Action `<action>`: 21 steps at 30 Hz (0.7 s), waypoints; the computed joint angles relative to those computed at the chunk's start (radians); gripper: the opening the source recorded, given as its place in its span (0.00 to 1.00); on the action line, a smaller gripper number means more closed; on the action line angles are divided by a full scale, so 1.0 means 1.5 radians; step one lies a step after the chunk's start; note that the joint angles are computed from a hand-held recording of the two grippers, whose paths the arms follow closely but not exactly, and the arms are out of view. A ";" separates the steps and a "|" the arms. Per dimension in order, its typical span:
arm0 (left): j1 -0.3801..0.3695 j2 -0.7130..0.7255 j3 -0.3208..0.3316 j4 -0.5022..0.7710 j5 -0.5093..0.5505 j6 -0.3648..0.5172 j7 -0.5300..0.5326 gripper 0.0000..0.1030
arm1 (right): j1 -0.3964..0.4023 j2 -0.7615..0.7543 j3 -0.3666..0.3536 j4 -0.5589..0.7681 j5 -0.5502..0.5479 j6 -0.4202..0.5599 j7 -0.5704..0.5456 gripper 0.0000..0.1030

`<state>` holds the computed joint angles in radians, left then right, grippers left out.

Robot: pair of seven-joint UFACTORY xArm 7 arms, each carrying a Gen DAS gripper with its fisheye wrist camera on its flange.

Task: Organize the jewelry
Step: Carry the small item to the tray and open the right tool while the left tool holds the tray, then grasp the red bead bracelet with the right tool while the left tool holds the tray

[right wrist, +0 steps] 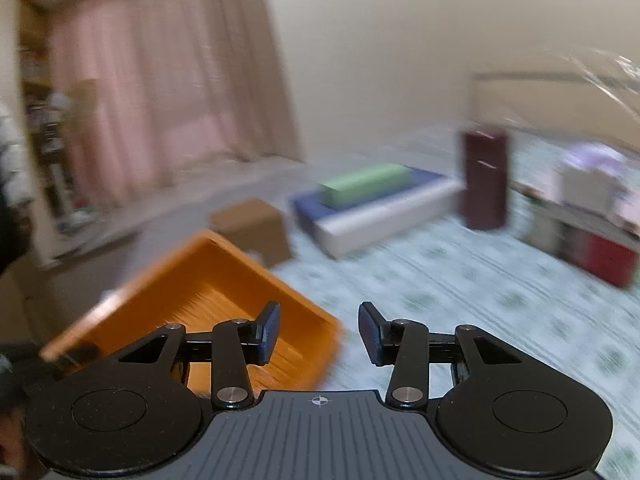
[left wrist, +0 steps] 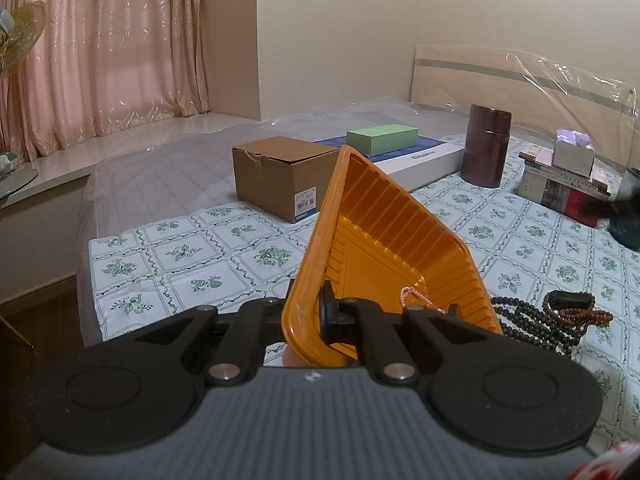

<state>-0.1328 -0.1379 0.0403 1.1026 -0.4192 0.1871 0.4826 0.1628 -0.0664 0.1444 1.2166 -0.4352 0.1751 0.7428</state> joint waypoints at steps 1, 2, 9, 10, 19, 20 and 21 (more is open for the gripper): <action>0.000 0.000 0.000 0.000 0.000 0.000 0.000 0.07 | -0.010 -0.023 0.000 -0.029 -0.025 0.009 0.029 0.43; 0.000 0.000 0.000 0.000 0.000 -0.001 0.000 0.07 | -0.024 -0.045 0.004 -0.057 -0.047 0.021 0.057 0.44; 0.001 -0.001 -0.001 0.000 0.004 0.001 -0.001 0.07 | -0.101 -0.159 0.044 -0.204 -0.080 0.094 0.138 0.44; 0.002 -0.001 -0.002 0.000 0.006 0.000 -0.002 0.07 | -0.108 -0.163 0.050 -0.214 -0.082 0.099 0.141 0.44; 0.004 -0.001 -0.003 -0.001 0.016 0.000 -0.008 0.07 | -0.127 -0.132 0.061 -0.218 -0.094 0.075 0.143 0.44; 0.004 -0.002 -0.003 -0.001 0.018 0.000 -0.008 0.07 | -0.125 -0.122 0.060 -0.209 -0.091 0.069 0.145 0.44; 0.004 -0.002 -0.003 -0.001 0.018 0.000 -0.008 0.06 | -0.123 -0.109 0.057 -0.200 -0.087 0.058 0.149 0.44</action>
